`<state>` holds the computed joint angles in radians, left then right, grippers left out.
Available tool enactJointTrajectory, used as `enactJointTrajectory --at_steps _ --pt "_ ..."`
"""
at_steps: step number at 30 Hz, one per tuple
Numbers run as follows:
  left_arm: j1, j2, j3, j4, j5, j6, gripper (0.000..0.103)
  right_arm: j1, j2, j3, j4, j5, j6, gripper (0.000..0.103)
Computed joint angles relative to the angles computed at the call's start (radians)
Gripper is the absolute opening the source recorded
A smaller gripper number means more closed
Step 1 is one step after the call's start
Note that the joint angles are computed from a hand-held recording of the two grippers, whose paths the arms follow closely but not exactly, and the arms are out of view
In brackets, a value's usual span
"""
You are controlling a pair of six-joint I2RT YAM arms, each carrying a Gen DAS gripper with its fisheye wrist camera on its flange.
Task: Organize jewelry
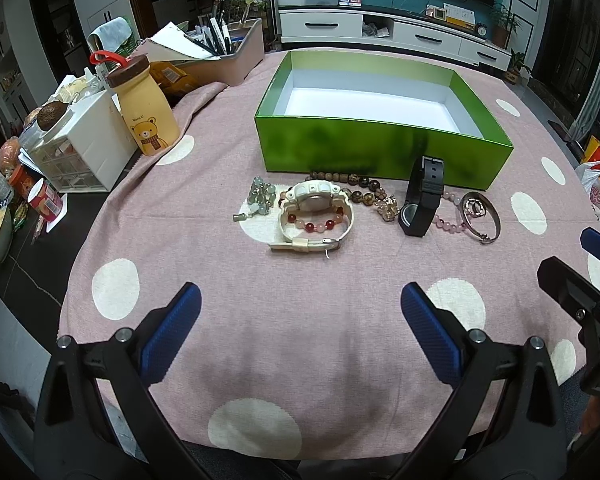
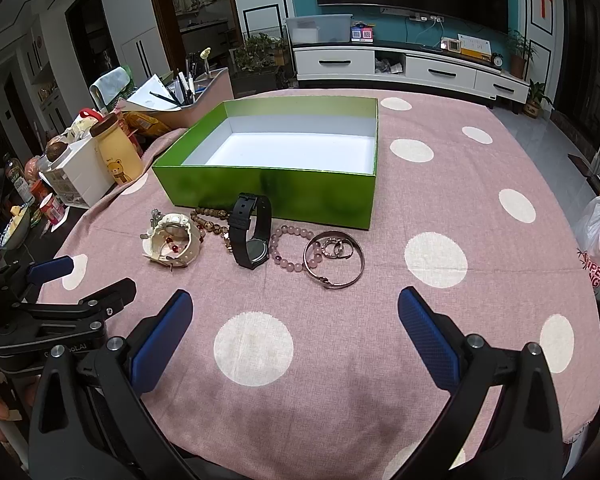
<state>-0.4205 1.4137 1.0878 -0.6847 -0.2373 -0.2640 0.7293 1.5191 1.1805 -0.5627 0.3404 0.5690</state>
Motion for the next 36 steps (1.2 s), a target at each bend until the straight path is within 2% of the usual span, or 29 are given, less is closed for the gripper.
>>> enactJointTrajectory --at_steps 9,20,29,31,36 --pt "0.000 -0.008 -0.011 0.010 0.013 -0.007 0.101 -0.006 -0.010 -0.012 0.009 -0.006 0.001 0.102" --pt "0.149 -0.082 -0.156 0.170 0.237 0.001 0.101 -0.077 -0.116 -0.165 0.155 -0.092 -0.058 0.102" --pt "0.247 -0.056 -0.213 0.268 0.324 -0.008 0.100 -0.124 -0.104 -0.239 0.225 -0.172 -0.034 0.102" --pt "0.250 -0.048 -0.216 0.283 0.331 -0.009 0.097 -0.128 -0.101 -0.248 0.242 -0.180 -0.031 0.100" --pt "0.251 0.004 -0.197 0.317 0.347 -0.007 0.079 -0.142 -0.076 -0.254 0.277 -0.214 -0.033 0.094"
